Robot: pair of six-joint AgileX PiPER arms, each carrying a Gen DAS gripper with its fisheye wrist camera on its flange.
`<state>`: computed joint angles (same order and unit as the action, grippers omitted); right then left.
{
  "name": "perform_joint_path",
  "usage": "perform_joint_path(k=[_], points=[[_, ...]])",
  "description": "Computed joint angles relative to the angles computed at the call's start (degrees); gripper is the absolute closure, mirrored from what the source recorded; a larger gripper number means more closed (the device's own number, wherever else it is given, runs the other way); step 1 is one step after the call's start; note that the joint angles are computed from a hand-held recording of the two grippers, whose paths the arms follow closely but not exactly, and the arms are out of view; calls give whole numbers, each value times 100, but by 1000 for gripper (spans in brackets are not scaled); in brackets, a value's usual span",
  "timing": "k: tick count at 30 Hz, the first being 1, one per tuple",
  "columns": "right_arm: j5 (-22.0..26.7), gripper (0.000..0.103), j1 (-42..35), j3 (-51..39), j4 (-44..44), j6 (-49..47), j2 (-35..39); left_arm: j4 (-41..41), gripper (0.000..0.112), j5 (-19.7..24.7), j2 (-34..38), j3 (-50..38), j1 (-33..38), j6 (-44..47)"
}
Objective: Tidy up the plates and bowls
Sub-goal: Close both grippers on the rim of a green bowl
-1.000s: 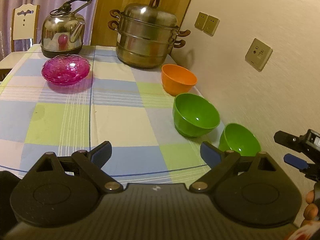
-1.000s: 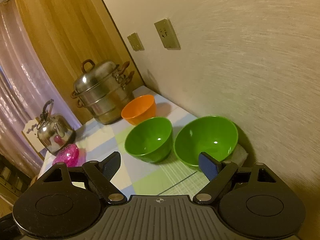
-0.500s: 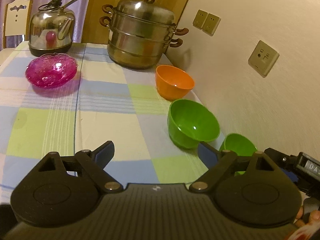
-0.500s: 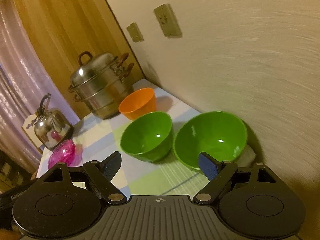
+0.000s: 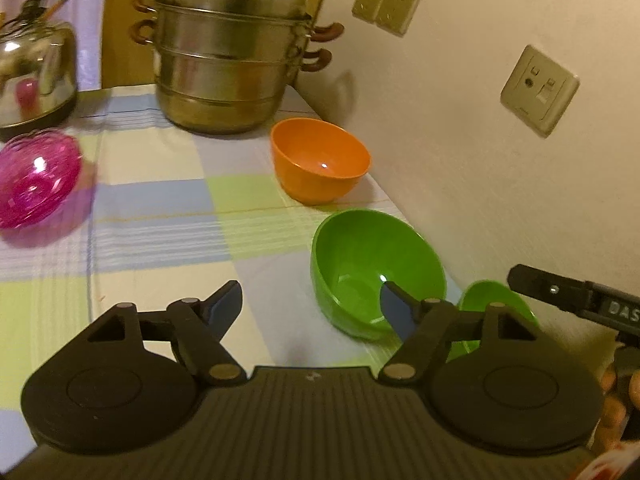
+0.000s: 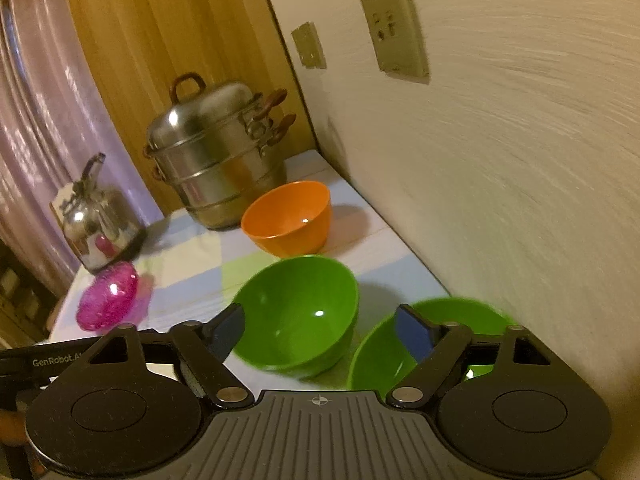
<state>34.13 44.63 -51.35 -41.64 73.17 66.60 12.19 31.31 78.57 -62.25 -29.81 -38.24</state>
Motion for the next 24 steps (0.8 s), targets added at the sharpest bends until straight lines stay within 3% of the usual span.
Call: perform_joint_path(k=[7,15,24], points=[[-629,43,-1091,-546,1411,-2041,985,-1215,52,-306,1007,-531,518,1354],[-648,53,-1518,-1109,2527,-3512,1816,-2318,66,-397,1657,-804,821,2506],[-405,69,-1764,-1595,3140,-4355,2477,-2889,85,-242,2060,-1213,969,3226]])
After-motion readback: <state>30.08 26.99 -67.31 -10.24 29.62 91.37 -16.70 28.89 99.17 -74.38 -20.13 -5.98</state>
